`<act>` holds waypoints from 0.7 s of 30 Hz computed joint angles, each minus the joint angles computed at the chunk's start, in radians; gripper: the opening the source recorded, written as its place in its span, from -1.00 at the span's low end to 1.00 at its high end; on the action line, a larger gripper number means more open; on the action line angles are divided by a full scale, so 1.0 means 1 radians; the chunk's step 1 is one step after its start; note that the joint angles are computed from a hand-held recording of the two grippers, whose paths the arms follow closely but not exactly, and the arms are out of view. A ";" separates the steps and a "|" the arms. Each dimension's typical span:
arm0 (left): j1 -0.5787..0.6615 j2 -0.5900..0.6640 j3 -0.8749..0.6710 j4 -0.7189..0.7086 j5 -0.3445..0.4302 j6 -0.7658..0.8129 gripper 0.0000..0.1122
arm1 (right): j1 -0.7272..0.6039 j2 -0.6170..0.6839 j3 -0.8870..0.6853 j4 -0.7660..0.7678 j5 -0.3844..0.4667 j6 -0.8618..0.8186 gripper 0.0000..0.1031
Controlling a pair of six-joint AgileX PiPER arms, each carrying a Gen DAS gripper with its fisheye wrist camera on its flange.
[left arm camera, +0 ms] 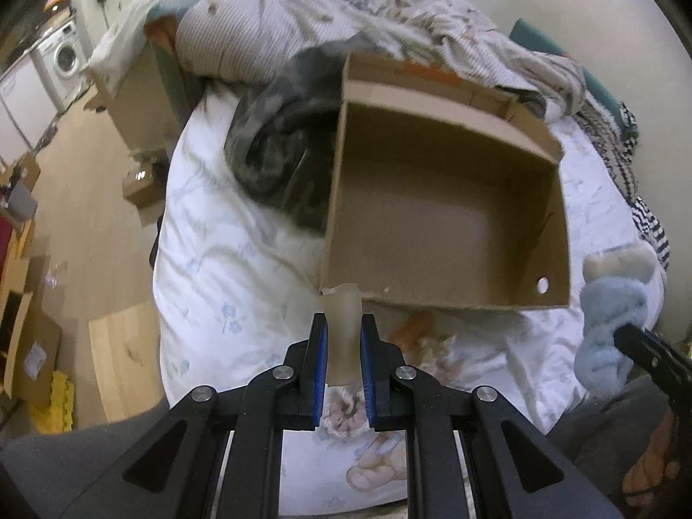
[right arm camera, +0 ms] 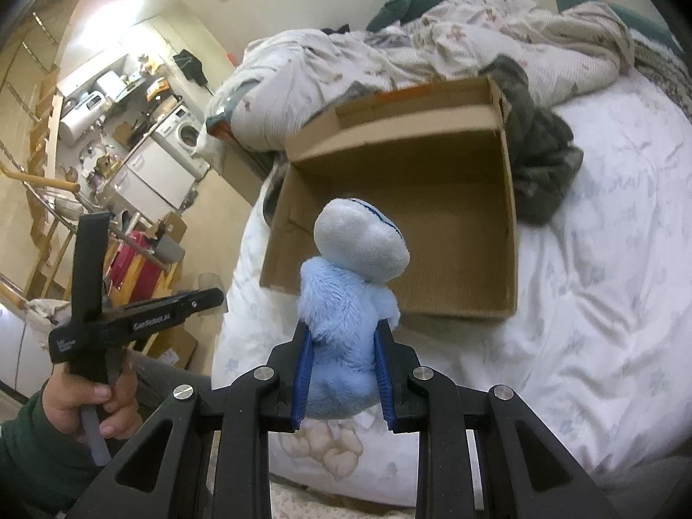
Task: Organize soft objects
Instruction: 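Carry the blue plush into the box with the right tool while the left tool grasps the tan cup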
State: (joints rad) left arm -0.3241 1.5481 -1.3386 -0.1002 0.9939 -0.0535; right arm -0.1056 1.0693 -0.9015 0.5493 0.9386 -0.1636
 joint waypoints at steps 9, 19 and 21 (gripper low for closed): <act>-0.050 0.100 -0.185 -0.019 0.023 0.027 -0.77 | -0.012 0.126 -0.102 -0.026 -0.053 -0.022 -0.45; -0.099 0.256 -0.348 0.007 0.019 0.004 -0.77 | -0.025 0.294 -0.132 -0.004 -0.189 -0.042 -0.45; -0.098 0.276 -0.341 -0.009 -0.019 0.021 -0.77 | -0.028 0.315 -0.129 0.002 -0.198 -0.043 -0.45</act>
